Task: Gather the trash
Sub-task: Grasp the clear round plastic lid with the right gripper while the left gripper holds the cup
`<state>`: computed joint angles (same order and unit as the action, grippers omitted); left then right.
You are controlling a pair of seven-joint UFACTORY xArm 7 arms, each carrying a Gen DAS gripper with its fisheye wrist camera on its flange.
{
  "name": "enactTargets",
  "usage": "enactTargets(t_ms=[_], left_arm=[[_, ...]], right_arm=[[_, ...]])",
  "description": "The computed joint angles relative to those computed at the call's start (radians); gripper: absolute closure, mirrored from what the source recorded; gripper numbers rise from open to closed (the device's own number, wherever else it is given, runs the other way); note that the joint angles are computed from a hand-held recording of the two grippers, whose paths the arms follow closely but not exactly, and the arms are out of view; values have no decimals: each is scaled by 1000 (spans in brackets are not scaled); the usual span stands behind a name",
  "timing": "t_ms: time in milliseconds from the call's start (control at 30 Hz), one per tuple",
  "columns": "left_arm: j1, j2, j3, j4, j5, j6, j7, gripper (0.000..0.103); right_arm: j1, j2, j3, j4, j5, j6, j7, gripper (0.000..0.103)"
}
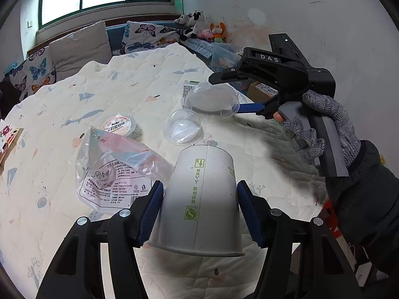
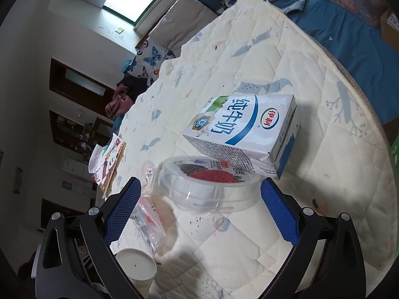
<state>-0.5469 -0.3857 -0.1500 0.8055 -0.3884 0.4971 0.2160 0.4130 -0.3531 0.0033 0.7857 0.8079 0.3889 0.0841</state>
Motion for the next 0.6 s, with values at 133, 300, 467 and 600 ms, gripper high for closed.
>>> enactTargets(t_ms=[133,300,467,600], left_arm=[[-3,-3,5,-6,-7,2,5,44],[-2,3,7,-4,-13,6,8,44],[-1,-2,6,-8,-17,8,7,44],[-2,-1,7,-8,-21,10,8,44]], right_arm=[[7,16,-9,12,20,2,-20,7],[-6,31,2,22,18,9,-16,7],[-6,44,4,22,42,1,-23,7],[0,42,2,13,72,-10,-45,10]])
